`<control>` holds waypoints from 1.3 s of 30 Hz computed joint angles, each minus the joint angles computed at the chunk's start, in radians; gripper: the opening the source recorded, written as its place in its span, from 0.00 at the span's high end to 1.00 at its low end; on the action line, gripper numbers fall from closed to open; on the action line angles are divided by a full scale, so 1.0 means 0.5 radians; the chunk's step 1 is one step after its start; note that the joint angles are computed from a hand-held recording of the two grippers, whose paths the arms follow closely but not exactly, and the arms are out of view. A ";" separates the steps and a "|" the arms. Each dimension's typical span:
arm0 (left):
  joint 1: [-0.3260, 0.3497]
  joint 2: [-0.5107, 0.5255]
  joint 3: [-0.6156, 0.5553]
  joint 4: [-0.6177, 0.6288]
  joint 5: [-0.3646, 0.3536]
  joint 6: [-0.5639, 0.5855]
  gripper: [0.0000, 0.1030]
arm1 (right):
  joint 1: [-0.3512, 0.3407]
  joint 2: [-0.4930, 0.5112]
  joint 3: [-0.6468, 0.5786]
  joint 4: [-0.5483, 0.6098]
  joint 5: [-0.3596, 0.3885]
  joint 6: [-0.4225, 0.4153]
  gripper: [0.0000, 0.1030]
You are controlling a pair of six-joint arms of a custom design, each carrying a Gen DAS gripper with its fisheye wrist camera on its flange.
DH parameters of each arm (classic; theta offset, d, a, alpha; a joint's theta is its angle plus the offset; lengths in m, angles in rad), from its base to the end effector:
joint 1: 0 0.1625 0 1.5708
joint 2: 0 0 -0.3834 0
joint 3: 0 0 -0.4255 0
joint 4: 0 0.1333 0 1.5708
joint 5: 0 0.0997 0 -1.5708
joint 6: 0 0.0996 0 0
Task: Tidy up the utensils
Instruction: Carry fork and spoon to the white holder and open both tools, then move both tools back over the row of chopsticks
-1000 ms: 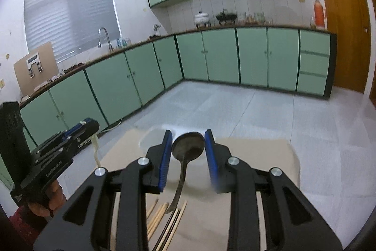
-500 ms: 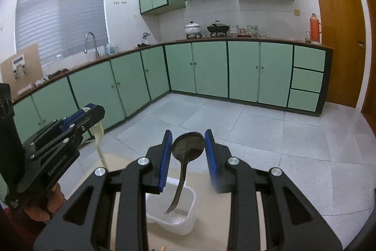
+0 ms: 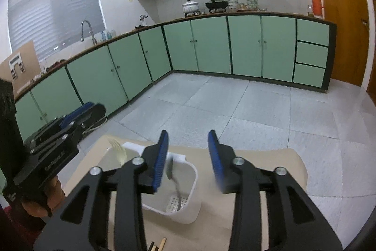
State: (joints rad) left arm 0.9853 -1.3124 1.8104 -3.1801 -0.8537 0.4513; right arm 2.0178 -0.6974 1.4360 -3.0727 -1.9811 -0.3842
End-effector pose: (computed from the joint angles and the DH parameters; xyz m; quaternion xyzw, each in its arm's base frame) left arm -0.1567 -0.5960 0.3860 0.2334 0.7827 -0.5128 0.2643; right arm 0.4058 -0.6302 0.1252 0.2974 -0.8619 0.3704 0.1775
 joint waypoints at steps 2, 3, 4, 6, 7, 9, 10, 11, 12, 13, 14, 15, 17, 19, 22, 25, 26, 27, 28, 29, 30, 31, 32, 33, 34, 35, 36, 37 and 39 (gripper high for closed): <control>-0.026 -0.036 0.030 0.009 0.036 -0.021 0.65 | 0.015 -0.041 0.055 -0.067 -0.011 -0.001 0.61; -0.041 -0.062 0.055 0.010 0.056 -0.032 0.61 | 0.026 -0.067 0.096 -0.112 -0.027 -0.002 0.57; -0.067 -0.102 0.095 0.003 0.094 -0.042 0.58 | 0.038 -0.094 0.143 -0.164 -0.044 -0.005 0.53; -0.110 -0.170 0.161 0.018 0.167 -0.059 0.54 | 0.057 -0.161 0.264 -0.271 -0.074 -0.020 0.45; -0.139 -0.235 0.222 0.038 0.191 -0.082 0.52 | 0.061 -0.193 0.324 -0.320 -0.084 -0.024 0.39; -0.192 -0.341 0.331 0.077 0.268 -0.131 0.46 | 0.086 -0.273 0.501 -0.464 -0.140 -0.002 0.30; -0.226 -0.427 0.414 0.140 0.302 -0.188 0.43 | 0.096 -0.306 0.579 -0.513 -0.165 0.011 0.26; -0.249 -0.497 0.479 0.202 0.325 -0.234 0.41 | 0.100 -0.337 0.651 -0.548 -0.176 0.019 0.25; -0.289 -0.584 0.571 0.280 0.388 -0.294 0.38 | 0.107 -0.370 0.734 -0.588 -0.194 0.031 0.21; -0.313 -0.647 0.633 0.338 0.425 -0.337 0.36 | 0.115 -0.398 0.813 -0.629 -0.216 0.045 0.16; -0.344 -0.736 0.715 0.433 0.460 -0.408 0.35 | 0.128 -0.426 0.911 -0.685 -0.256 0.073 0.15; -0.362 -0.792 0.767 0.493 0.488 -0.458 0.34 | 0.135 -0.445 0.980 -0.718 -0.281 0.096 0.13; -0.414 -0.965 0.909 0.706 0.551 -0.637 0.31 | 0.151 -0.493 1.137 -0.730 -0.340 0.196 0.13; -0.454 -1.134 1.023 0.977 0.580 -0.831 0.30 | 0.171 -0.509 1.250 -0.768 -0.409 0.276 0.13; -0.502 -1.333 1.155 1.338 0.639 -1.057 0.30 | 0.207 -0.521 1.386 -0.804 -0.469 0.348 0.13; -0.533 -1.491 1.226 1.673 0.636 -1.290 0.30 | 0.256 -0.485 1.472 -0.898 -0.542 0.341 0.13; -0.542 -1.539 1.245 1.768 0.635 -1.367 0.30 | 0.261 -0.477 1.493 -0.921 -0.547 0.339 0.13; -0.550 -1.591 1.271 1.851 0.630 -1.432 0.30 | 0.266 -0.468 1.513 -0.943 -0.557 0.337 0.13; -0.557 -1.629 1.288 1.913 0.622 -1.476 0.30 | 0.280 -0.450 1.532 -0.951 -0.580 0.355 0.14; -0.564 -1.660 1.299 1.975 0.616 -1.517 0.30 | 0.280 -0.448 1.550 -0.937 -0.575 0.369 0.14; -0.570 -1.694 1.311 2.066 0.606 -1.575 0.30 | 0.284 -0.447 1.558 -0.902 -0.566 0.389 0.19; -0.573 -1.719 1.325 2.117 0.596 -1.604 0.30 | 0.288 -0.443 1.567 -0.876 -0.560 0.403 0.22; -0.580 -1.751 1.344 2.178 0.588 -1.641 0.30 | 0.296 -0.432 1.579 -0.852 -0.564 0.417 0.23; -0.589 -1.773 1.358 2.236 0.580 -1.680 0.30 | 0.303 -0.429 1.588 -0.843 -0.570 0.424 0.24; -0.598 -1.801 1.368 2.318 0.561 -1.722 0.30 | 0.311 -0.419 1.600 -0.833 -0.582 0.433 0.27; -0.600 -1.827 1.377 2.358 0.554 -1.731 0.30 | 0.322 -0.407 1.604 -0.824 -0.598 0.443 0.28; -0.610 -1.854 1.390 2.403 0.554 -1.748 0.30 | 0.327 -0.401 1.608 -0.813 -0.609 0.448 0.31; -0.623 -1.881 1.401 2.466 0.563 -1.780 0.30 | 0.332 -0.395 1.615 -0.797 -0.617 0.459 0.33; -0.640 -1.927 1.417 2.550 0.564 -1.824 0.30 | 0.327 -0.402 1.636 -0.762 -0.613 0.480 0.36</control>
State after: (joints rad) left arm 0.6655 -2.2762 2.5189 -1.9052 -0.5716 -0.4608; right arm 2.1814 -0.8983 2.2541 -3.4538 -2.2877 -0.1441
